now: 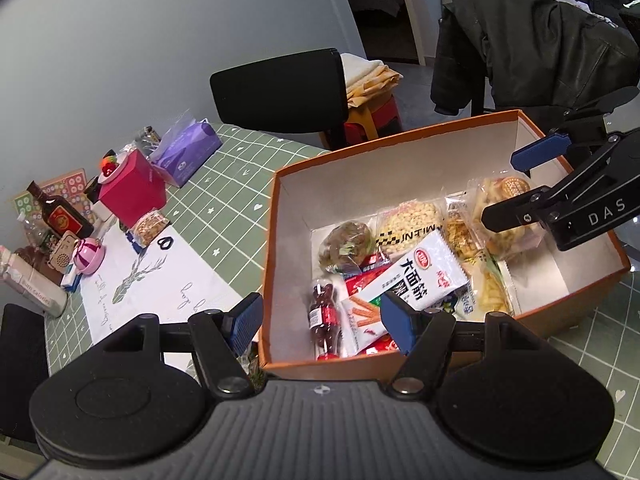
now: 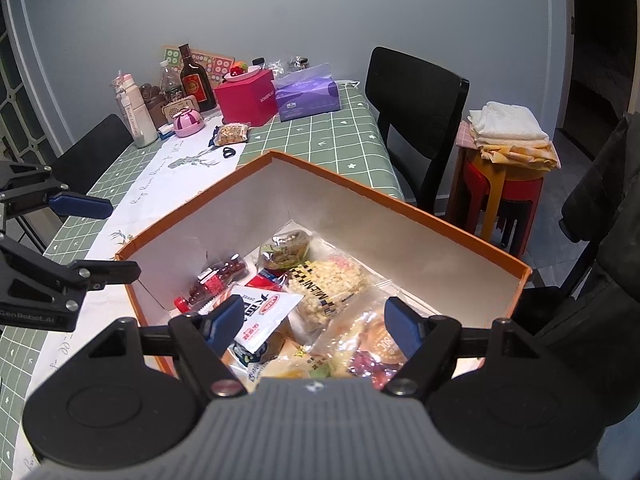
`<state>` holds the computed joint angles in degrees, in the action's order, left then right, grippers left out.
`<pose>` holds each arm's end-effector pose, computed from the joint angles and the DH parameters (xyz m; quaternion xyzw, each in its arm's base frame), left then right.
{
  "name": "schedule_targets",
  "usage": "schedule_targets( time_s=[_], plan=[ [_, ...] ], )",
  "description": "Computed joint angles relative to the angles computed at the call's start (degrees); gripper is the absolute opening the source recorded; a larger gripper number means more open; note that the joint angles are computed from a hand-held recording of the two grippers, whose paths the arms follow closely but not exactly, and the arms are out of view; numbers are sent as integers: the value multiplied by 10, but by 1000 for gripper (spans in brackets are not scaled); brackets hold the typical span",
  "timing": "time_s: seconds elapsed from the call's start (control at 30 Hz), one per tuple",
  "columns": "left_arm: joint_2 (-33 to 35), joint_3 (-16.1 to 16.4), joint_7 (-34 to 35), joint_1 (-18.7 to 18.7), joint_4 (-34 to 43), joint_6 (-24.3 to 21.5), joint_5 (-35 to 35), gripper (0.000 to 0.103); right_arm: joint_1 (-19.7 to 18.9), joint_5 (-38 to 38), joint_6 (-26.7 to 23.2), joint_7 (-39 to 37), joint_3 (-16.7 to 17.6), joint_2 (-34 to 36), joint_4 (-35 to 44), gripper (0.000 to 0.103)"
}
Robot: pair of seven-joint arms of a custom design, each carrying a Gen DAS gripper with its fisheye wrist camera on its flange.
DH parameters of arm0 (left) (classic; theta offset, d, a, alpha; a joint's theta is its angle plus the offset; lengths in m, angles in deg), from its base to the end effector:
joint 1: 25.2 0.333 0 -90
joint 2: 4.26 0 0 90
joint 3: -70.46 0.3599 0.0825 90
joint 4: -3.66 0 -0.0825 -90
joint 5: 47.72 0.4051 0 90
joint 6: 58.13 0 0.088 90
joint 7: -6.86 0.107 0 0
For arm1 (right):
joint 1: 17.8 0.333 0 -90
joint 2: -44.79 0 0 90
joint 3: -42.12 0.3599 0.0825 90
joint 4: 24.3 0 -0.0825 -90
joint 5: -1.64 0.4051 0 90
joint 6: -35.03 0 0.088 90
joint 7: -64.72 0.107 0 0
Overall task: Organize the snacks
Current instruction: 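Withdraw both tools from the box toward the white-ball packet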
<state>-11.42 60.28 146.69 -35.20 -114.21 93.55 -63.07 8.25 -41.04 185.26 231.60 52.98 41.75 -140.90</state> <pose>0.5468 -0.1991 0.6093 -0.2449 0.9009 -0.2521 0.2547 0.4688 0.3746 0.5708 -0.5949 0.6968 -0.2093 0.3418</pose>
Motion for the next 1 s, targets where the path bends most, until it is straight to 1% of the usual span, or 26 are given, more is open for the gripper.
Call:
schedule_targets(
  time_s=[0.27,0.5,0.63,0.8,1.0],
  plan=[
    [-20,21,23,17,-21,-7,-21,79,17,-7,-17,-14,3,25,38,75],
    [-33,38,41,36,-35,-11,-40,79,39,-15,-35,-35,2,50,77,75],
    [-39,43,53,46,-49,-5,-39,80,52,-20,-43,-48,0,63,97,75],
    [-44,54,84,53,-69,-11,-58,80,66,-23,-42,-64,-3,79,118,76],
    [-53,69,136,60,-100,-19,-89,80,79,-9,-31,-95,-7,98,137,76]
  ],
)
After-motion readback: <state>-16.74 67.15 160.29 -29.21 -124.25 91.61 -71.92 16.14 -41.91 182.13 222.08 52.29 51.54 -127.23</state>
